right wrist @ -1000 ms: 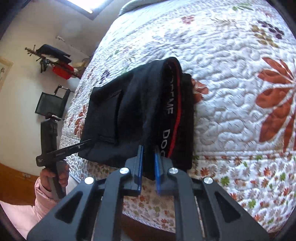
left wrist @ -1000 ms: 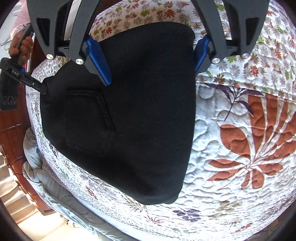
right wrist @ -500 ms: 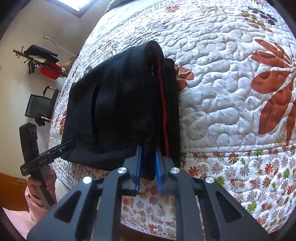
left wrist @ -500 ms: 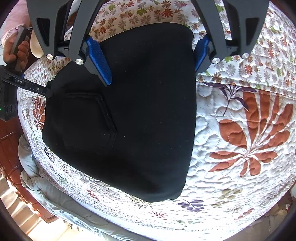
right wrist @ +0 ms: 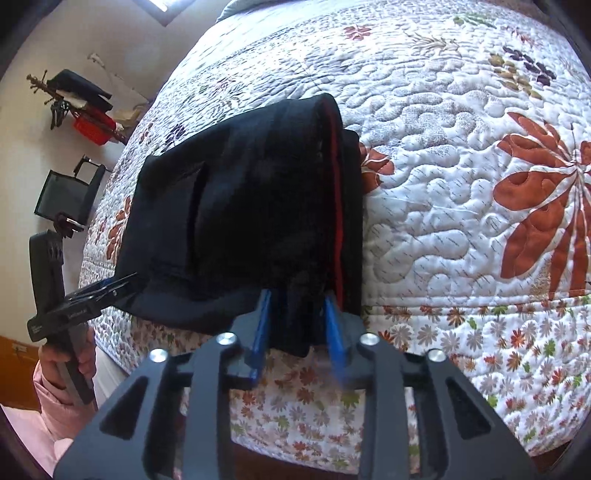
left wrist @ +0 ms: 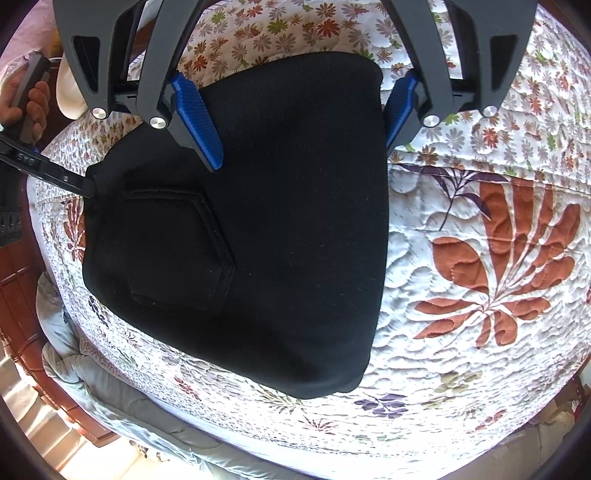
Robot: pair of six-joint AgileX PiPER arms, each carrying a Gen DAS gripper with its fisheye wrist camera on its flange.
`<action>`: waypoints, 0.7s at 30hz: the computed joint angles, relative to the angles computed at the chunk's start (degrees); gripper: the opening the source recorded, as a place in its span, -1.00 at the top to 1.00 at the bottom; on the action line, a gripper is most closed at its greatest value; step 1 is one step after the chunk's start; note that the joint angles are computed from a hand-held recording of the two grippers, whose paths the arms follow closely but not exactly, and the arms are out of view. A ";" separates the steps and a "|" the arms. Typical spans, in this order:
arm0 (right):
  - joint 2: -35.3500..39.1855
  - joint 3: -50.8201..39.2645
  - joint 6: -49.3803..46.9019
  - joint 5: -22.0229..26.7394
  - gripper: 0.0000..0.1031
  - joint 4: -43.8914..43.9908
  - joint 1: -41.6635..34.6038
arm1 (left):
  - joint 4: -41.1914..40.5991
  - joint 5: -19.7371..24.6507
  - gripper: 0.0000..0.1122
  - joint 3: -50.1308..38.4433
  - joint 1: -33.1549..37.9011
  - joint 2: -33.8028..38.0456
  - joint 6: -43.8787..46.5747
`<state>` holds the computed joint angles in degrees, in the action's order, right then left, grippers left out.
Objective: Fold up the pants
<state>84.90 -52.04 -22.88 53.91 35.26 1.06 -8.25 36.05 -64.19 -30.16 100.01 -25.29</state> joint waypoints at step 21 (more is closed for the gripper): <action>-0.60 0.41 3.85 -1.49 0.70 -5.38 3.55 | -22.49 0.14 -0.51 4.21 10.62 -0.15 24.90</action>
<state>84.30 -51.64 -19.02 52.43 29.88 4.61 -30.73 36.19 -59.99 -19.54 99.86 -0.40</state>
